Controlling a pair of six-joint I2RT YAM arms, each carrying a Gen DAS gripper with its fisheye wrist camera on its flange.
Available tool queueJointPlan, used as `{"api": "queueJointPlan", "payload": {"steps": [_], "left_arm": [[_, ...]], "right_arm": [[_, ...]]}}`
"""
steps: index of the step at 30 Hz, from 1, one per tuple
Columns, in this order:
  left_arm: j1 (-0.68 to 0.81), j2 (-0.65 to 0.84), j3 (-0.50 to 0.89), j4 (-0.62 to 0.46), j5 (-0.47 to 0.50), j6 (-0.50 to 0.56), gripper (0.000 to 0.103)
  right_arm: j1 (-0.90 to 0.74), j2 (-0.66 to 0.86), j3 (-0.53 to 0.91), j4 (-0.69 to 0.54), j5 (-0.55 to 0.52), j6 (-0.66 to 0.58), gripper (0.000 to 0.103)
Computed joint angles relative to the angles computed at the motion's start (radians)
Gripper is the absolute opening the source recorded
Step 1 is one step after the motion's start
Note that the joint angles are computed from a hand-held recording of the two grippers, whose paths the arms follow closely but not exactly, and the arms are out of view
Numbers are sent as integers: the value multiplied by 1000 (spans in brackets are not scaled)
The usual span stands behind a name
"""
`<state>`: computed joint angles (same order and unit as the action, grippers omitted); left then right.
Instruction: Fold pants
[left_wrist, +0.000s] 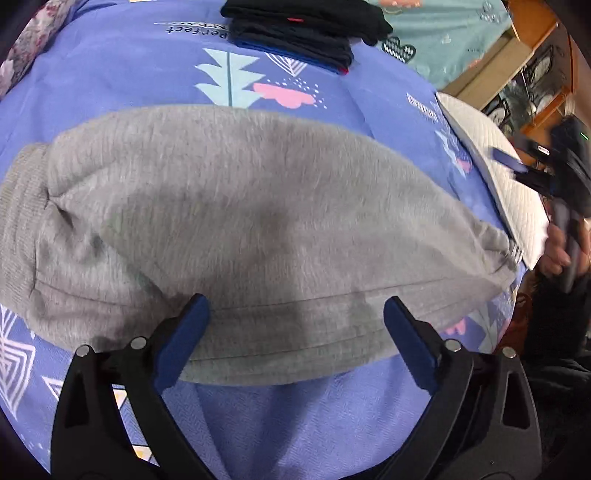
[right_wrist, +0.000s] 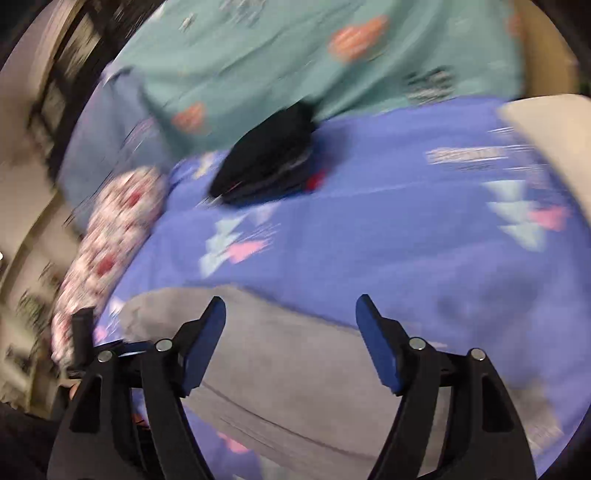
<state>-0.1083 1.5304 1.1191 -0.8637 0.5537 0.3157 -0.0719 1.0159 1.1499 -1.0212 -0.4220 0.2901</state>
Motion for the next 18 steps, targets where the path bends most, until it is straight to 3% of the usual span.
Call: {"api": "queueJointPlan", "payload": {"steps": [3,5,7,10,12,15,18], "left_arm": [[-11,-13,11,-51,-48,9,97],[-6,-16,17,-75,-64,19,97],[-9,-28,26,-90,-88,13,97],[-18,-45,57,-89,-51,-13,97],[-54,-56,80,-75,-30,-17,97],[-164,20,147,-62,-88,-32,97],[-226,138,189,-77,-172,-58,97]], "right_arm": [[91,323,23,182,-111,29,74],[105,483,55,243,-169,46,74],[112,604,118,221,-204,27,74],[98,626,92,190,-376,1,74],[79,582,56,159,-517,-36,86],[65,550,34,119,-656,-80,93],[66,572,15,89,-768,-93,94]]}}
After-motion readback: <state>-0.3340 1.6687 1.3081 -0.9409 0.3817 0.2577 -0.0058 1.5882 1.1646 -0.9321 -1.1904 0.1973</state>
